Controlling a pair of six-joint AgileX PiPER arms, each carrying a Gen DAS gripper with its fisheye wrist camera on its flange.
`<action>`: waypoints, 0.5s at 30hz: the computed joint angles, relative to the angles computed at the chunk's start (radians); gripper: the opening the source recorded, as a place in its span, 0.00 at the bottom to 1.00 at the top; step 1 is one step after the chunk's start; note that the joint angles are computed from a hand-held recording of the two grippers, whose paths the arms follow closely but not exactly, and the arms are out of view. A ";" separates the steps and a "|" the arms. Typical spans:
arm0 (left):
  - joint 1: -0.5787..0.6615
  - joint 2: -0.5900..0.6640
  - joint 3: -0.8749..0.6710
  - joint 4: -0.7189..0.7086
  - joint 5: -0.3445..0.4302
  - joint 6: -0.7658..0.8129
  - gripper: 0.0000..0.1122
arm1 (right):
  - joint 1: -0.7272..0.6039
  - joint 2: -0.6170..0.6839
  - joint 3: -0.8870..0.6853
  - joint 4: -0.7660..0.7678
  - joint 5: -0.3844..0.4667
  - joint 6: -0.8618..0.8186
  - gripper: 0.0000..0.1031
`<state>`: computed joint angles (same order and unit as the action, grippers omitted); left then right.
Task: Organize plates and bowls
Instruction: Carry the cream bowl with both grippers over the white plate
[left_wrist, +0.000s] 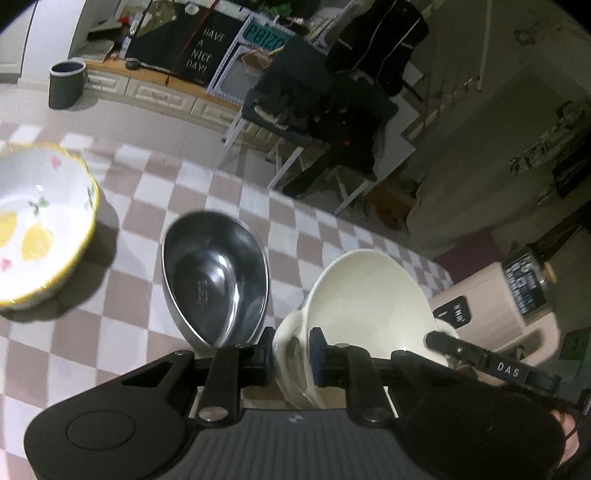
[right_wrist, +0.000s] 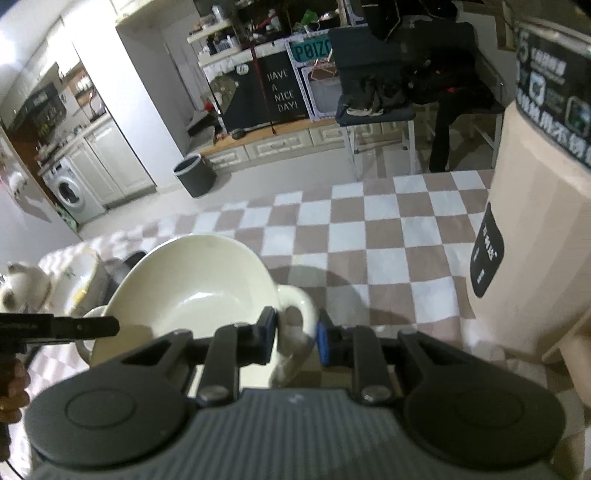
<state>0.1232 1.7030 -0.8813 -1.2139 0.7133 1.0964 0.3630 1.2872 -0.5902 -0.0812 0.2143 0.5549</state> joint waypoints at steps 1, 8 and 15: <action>0.009 -0.022 0.004 0.014 0.006 -0.011 0.18 | 0.017 -0.015 -0.002 -0.045 0.012 0.060 0.26; 0.110 -0.182 0.024 0.131 0.096 -0.089 0.19 | 0.220 -0.158 -0.044 -0.377 0.192 0.506 0.24; 0.278 -0.351 0.019 0.240 0.286 -0.139 0.19 | 0.477 -0.229 -0.138 -0.545 0.436 0.788 0.23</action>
